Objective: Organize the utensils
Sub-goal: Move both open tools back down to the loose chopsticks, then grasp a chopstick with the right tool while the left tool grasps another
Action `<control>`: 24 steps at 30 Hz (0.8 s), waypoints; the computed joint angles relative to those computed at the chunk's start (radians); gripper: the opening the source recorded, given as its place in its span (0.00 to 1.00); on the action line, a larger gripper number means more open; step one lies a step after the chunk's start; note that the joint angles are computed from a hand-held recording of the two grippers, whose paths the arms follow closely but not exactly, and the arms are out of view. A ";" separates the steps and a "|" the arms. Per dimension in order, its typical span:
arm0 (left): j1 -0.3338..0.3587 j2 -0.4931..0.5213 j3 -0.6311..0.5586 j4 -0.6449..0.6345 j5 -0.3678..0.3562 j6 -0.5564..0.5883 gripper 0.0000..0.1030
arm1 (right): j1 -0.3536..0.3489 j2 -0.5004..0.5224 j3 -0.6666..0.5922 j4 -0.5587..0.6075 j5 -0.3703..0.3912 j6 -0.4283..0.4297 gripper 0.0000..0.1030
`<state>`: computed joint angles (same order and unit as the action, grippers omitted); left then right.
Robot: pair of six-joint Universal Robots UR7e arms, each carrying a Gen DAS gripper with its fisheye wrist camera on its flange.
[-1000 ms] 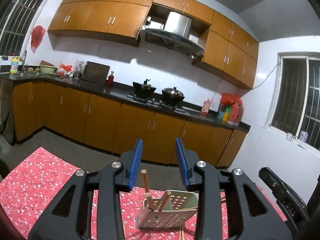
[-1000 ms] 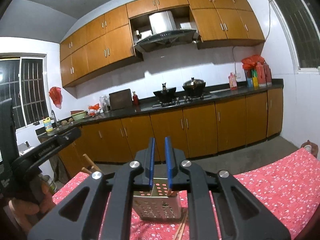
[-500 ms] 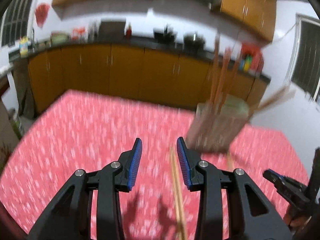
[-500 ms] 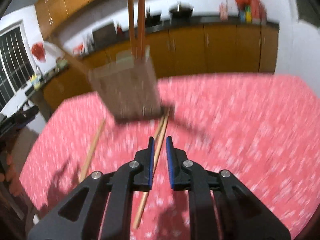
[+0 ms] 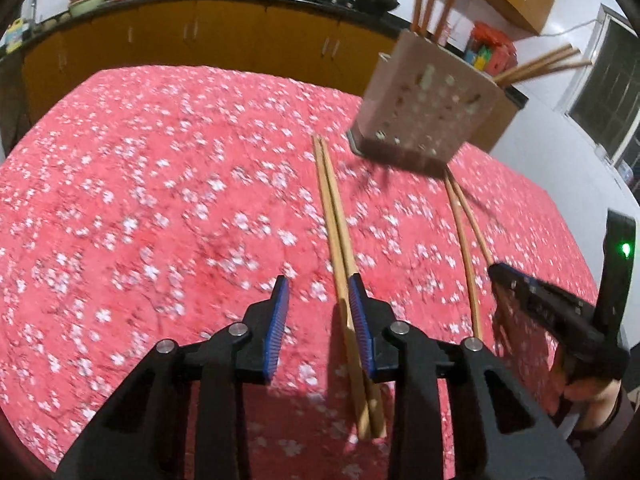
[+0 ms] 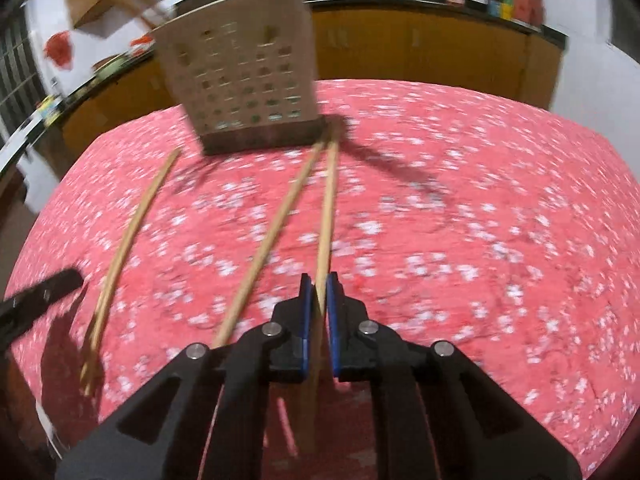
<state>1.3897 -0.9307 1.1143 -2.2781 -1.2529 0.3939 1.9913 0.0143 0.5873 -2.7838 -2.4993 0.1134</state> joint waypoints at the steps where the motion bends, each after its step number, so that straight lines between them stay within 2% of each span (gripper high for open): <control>1: -0.001 -0.001 0.005 0.004 0.001 0.004 0.29 | -0.002 -0.008 0.010 -0.005 -0.005 0.011 0.08; 7: -0.007 0.007 0.008 0.029 0.035 0.016 0.24 | -0.006 -0.042 0.080 -0.052 -0.017 0.010 0.08; 19: -0.043 0.008 0.079 -0.081 0.150 0.122 0.22 | -0.005 -0.017 0.036 -0.028 -0.020 -0.012 0.10; 24: -0.049 0.034 0.060 -0.115 0.200 0.151 0.07 | 0.000 -0.007 0.023 -0.026 -0.035 -0.032 0.09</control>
